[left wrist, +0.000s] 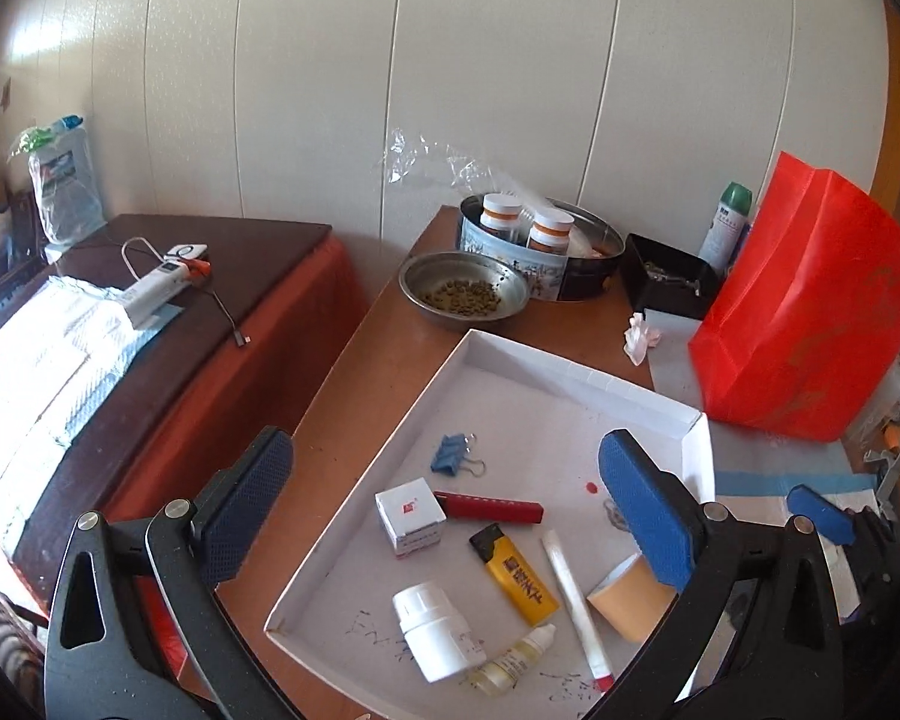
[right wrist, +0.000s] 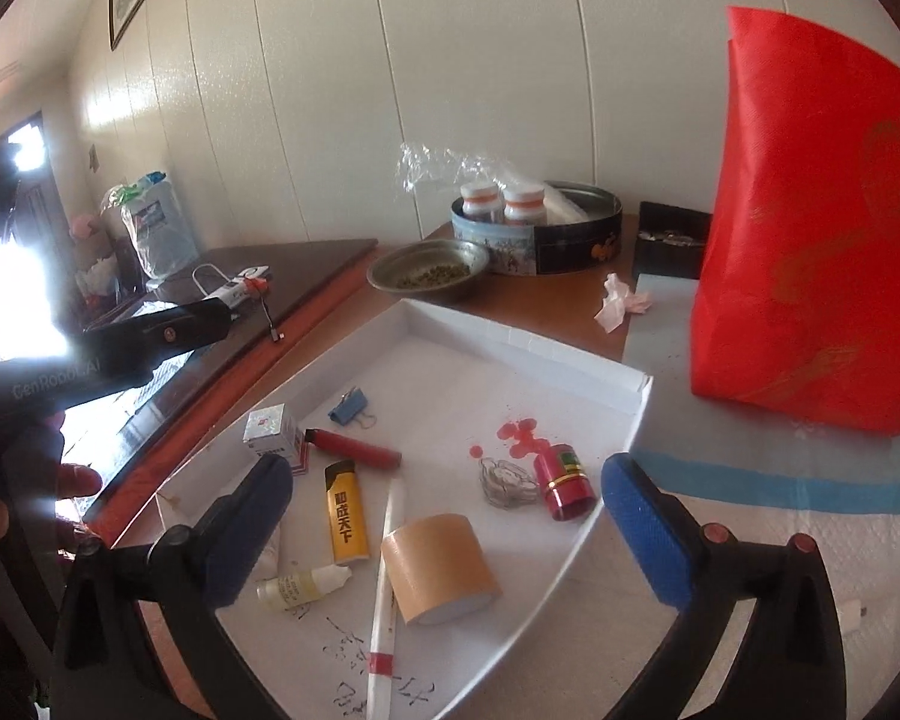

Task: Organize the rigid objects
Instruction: 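Withdraw both tools from the tray back over the pad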

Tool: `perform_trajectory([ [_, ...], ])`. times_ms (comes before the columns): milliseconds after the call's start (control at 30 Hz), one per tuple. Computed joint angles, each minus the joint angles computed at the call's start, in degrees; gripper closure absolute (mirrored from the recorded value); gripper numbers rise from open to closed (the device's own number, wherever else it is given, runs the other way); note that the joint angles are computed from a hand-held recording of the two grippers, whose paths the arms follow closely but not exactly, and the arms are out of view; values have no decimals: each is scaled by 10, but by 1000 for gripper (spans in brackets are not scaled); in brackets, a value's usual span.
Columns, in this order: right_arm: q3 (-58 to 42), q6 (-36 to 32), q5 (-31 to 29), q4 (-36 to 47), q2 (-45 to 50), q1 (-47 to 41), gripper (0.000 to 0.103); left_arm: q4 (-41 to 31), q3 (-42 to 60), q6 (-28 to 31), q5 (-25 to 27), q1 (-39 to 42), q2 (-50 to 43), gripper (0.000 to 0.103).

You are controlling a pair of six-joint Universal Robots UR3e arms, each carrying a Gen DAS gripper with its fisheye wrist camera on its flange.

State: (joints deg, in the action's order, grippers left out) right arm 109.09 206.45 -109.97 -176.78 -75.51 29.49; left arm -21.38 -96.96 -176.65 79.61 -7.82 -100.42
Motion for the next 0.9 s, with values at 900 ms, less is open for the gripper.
perform_trajectory([
  [900, 214, 130, -220, 0, -275, 78, 0, -50, -179, 68, -18, -101, 191, 0],
])
